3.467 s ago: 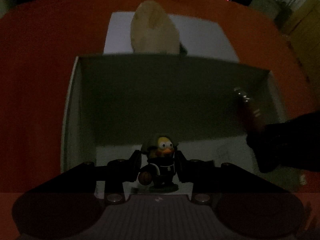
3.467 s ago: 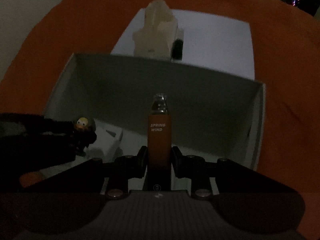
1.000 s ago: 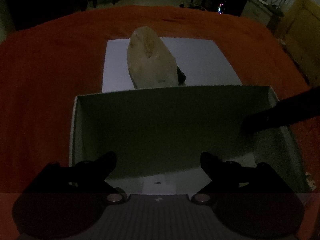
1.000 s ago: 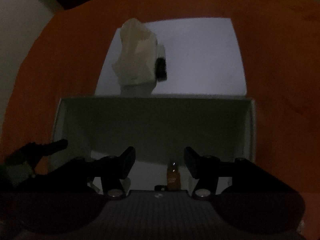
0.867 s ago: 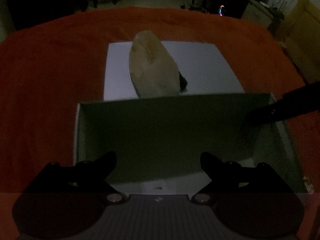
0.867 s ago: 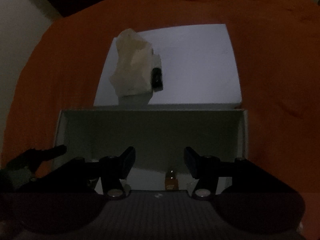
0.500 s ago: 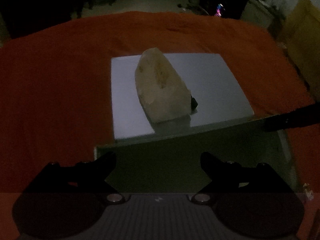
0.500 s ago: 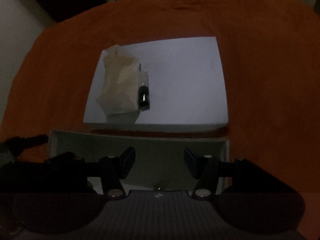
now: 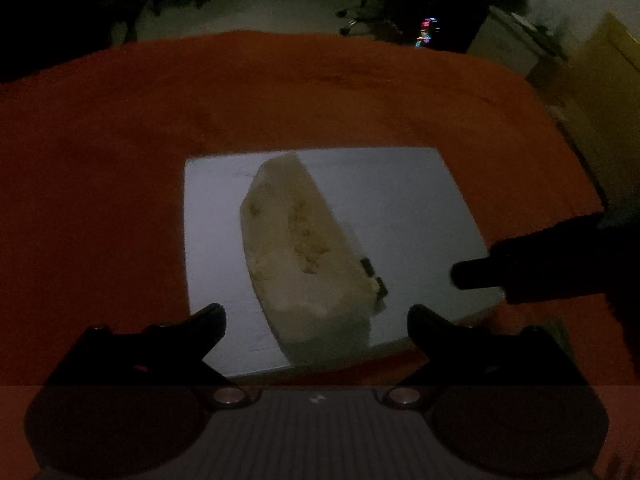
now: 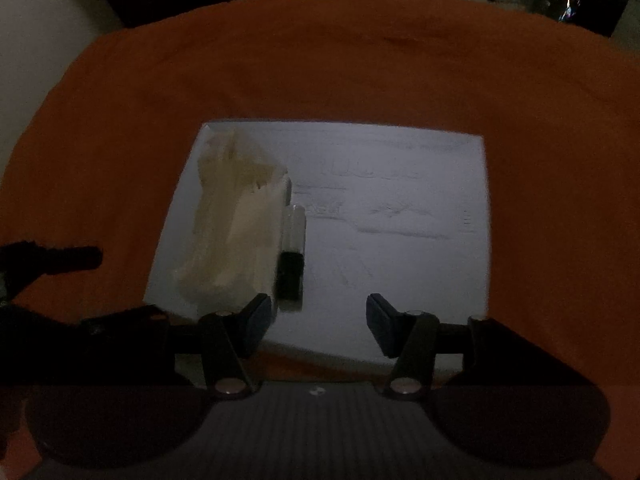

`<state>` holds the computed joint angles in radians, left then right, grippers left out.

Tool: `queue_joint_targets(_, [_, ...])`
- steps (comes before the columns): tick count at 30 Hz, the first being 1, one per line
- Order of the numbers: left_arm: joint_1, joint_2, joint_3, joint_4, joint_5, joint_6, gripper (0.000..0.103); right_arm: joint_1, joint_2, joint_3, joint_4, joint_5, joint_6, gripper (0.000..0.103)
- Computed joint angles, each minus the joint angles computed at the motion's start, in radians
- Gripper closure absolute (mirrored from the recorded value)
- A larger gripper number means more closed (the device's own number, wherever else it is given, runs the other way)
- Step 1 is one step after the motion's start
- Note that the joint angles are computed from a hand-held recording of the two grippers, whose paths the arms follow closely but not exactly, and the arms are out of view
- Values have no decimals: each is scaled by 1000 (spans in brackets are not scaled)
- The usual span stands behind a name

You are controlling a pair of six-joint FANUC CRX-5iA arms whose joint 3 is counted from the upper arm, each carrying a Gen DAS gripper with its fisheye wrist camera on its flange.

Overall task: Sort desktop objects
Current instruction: 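Move both tools back toward the sheet, then grasp the small black-capped clear vial with the right tool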

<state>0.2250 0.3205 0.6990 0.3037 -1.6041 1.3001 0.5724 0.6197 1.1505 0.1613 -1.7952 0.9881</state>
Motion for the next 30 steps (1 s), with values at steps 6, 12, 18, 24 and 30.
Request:
queue_joint_targets(6, [14, 17, -19, -7, -12, 52, 6, -40, 36, -22, -52, 20, -13, 47])
queue_joint_targets(12, [16, 0, -61, -11, 8, 68, 6, -47, 79, 11, -65, 30, -16, 47])
queue_joint_targets(18, [27, -19, -98, 13, 6, 79, 6, -45, 120, 33, -66, 10, -14, 50])
queue_joint_targets(24, [37, -43, -135, 30, 1, 72, 6, -38, 133, 22, -28, 23, 8, 51])
queue_joint_targets(30, [42, -57, -154, 29, -9, 72, 6, -31, 145, 21, 6, 29, 40, 80])
